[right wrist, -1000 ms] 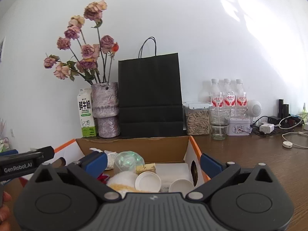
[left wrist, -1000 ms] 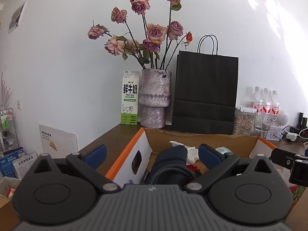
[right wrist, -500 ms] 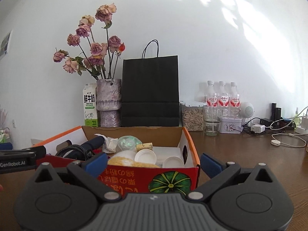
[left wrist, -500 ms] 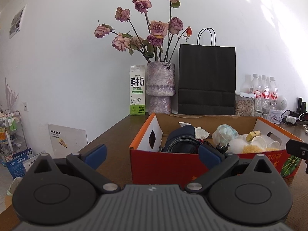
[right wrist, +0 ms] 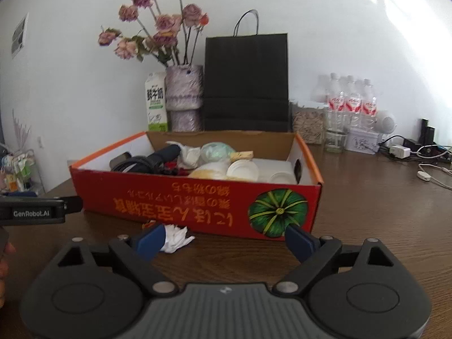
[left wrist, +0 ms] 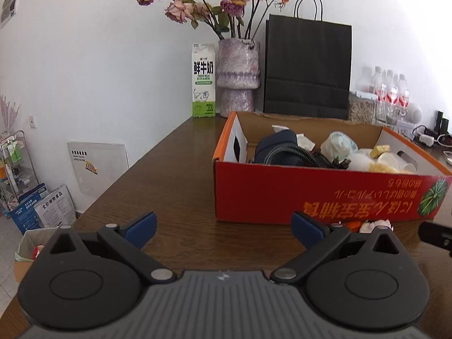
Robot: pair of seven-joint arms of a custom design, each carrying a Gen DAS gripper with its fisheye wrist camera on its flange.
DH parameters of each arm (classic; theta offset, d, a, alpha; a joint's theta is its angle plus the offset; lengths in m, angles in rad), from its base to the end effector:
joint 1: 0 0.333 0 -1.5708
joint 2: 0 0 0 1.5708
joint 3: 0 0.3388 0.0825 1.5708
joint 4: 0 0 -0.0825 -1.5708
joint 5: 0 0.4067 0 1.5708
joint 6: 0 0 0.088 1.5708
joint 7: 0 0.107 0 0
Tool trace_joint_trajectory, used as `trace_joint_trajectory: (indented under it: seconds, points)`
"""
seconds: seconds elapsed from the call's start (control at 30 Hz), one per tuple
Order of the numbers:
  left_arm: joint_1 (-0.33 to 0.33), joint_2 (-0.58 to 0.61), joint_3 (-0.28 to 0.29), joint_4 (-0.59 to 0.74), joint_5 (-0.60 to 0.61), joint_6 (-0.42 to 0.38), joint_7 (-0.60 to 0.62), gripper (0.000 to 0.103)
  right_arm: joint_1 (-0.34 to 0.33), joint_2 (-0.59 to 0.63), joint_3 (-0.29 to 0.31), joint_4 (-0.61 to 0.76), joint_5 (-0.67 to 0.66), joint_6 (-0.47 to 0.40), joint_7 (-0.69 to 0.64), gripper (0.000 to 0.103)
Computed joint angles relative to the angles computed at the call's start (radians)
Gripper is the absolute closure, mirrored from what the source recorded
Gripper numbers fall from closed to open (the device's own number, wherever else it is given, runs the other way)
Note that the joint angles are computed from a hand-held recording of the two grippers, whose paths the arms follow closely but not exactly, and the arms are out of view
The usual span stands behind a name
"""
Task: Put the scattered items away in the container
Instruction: 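Withdraw both tools from the box toward the tissue and orange item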
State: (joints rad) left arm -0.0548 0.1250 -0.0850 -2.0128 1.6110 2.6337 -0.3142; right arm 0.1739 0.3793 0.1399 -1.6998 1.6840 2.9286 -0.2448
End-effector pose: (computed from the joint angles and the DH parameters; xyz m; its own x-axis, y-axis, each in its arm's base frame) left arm 0.6165 -0.1103 0.4365 0.4160 -0.9093 -0.0070 -0.4187 -0.1847 -0.8891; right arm 0.6895 0.1452 0.4241 0.5231 -0.8517 -0.0323 -0.3907 -0.2059 -0.8972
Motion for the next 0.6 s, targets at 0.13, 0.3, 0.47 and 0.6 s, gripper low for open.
trace_joint_trajectory:
  seconds: [0.13,0.3,0.47,0.6]
  points:
    - [0.019,-0.003,0.009,-0.009,-0.073,0.044,0.067,0.000,0.022,0.030,0.006,0.014,-0.238,-0.007,0.215,0.019]
    - [0.033,-0.005,0.018,-0.018,-0.150,0.081,0.116,0.000,0.096,0.094,-0.042,0.069,-0.563,-0.001,0.552,0.028]
    - [0.037,0.000,0.022,-0.017,-0.202,0.099,0.162,0.000,0.071,0.107,-0.018,0.079,-0.666,-0.022,0.663,0.083]
    - [0.037,0.007,0.027,-0.013,-0.257,0.102,0.195,0.000,-0.002,0.097,0.053,0.062,-0.654,-0.019,0.649,0.084]
